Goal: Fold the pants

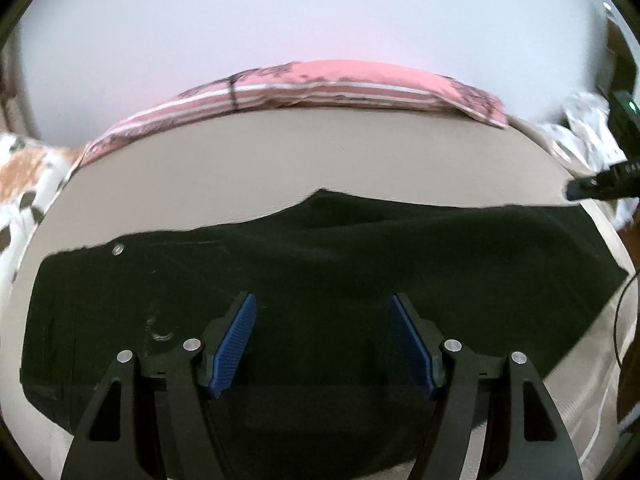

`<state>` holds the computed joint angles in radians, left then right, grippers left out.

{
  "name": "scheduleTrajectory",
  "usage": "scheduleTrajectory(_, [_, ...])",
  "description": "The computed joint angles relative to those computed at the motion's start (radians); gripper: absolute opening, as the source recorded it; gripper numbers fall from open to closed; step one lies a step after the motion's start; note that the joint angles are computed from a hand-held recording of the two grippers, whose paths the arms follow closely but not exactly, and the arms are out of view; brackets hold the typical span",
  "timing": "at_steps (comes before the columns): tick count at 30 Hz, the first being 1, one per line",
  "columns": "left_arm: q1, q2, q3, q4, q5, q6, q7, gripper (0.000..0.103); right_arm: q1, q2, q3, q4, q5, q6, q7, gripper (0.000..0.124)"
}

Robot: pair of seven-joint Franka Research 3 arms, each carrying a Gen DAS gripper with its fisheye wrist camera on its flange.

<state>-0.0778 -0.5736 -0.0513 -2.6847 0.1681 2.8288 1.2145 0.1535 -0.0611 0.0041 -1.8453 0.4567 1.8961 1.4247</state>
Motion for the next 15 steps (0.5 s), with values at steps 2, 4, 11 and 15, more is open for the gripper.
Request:
scheduleTrajectory(2, [0.002,0.004,0.016,-0.006,-0.013,0.001,0.000,0.069,0.034,0.110,0.030,0.095,0.059,-0.017,-0.048,0.024])
scheduleTrajectory(4, [0.007,0.009,0.030,-0.016,-0.022,-0.003,0.005,0.069,0.057,0.205,0.055,0.183,0.100,-0.045,-0.086,0.030])
scheduleTrajectory(11, [-0.037,-0.018,0.108,-0.082,-0.098,-0.001,0.108,0.069,0.143,0.544,0.134,0.531,0.093,-0.169,-0.127,0.039])
scheduleTrajectory(15, [-0.037,-0.040,0.102,-0.099,-0.106,-0.010,0.164,0.069,0.166,0.686,0.155,0.700,0.073,-0.279,-0.123,0.038])
